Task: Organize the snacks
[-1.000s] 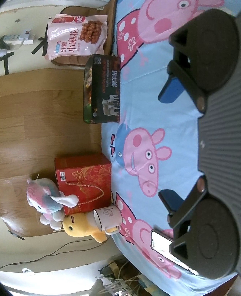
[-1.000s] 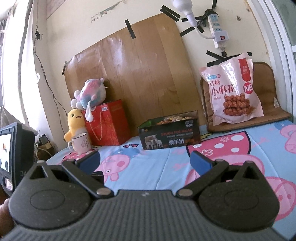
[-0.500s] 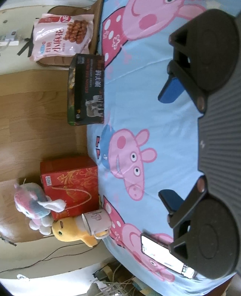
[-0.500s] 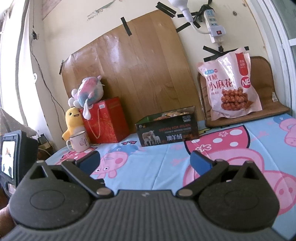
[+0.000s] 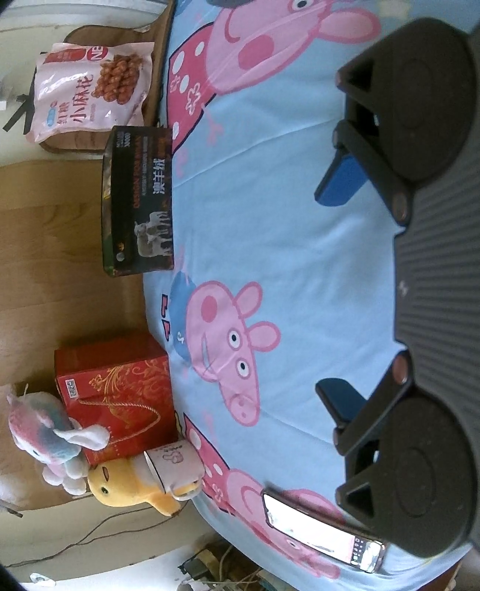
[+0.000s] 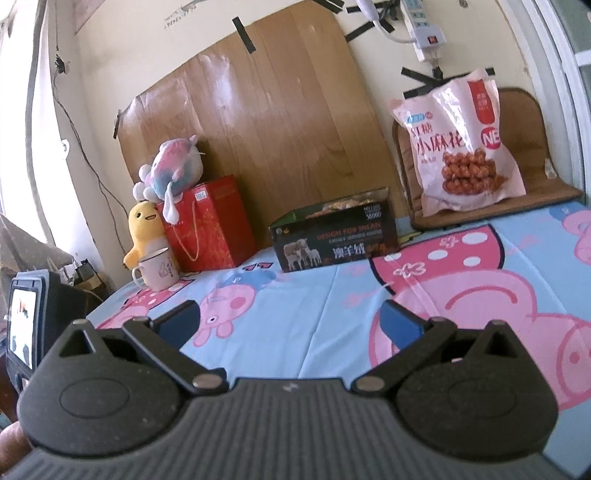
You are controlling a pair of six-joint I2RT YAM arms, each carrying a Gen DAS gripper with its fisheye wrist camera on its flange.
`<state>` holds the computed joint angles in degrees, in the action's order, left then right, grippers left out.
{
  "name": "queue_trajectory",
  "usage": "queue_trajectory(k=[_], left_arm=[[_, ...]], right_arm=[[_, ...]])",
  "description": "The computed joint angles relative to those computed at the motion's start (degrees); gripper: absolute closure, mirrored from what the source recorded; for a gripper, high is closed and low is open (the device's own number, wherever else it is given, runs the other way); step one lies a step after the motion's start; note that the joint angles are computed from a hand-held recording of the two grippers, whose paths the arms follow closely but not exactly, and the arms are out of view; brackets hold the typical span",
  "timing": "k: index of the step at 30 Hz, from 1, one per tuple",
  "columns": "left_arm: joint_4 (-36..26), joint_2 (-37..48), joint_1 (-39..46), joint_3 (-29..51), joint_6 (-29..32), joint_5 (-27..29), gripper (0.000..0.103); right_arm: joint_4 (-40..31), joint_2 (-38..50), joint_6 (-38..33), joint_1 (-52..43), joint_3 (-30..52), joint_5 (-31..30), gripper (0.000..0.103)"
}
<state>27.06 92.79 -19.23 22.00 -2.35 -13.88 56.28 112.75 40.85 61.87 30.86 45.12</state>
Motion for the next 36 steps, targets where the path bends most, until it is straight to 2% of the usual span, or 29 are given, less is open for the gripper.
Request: queue_trajectory(k=[8, 26, 32, 36], left_arm=[[-0.4, 0.4, -0.1, 0.3, 0.0, 0.2, 0.0], [-1.3, 2.5, -0.6, 0.9, 0.2, 1.6, 0.0], [-0.9, 2.5, -0.9, 0.7, 0.3, 1.2, 0.0], [0.6, 2.8, -1.6, 0.2, 0.6, -0.5, 0.0]], right_arm=[[-1.2, 1.2, 4.3, -0.8, 0.6, -2.9, 0.0], [-2.0, 2.2, 9.0, -1.2, 0.8, -2.6, 0.0], [-2.4, 2.6, 9.6, -0.8, 1.1, -1.5, 0.0], [-2.3, 2.9, 7.6, -0.2, 1.6, -0.3, 0.0]])
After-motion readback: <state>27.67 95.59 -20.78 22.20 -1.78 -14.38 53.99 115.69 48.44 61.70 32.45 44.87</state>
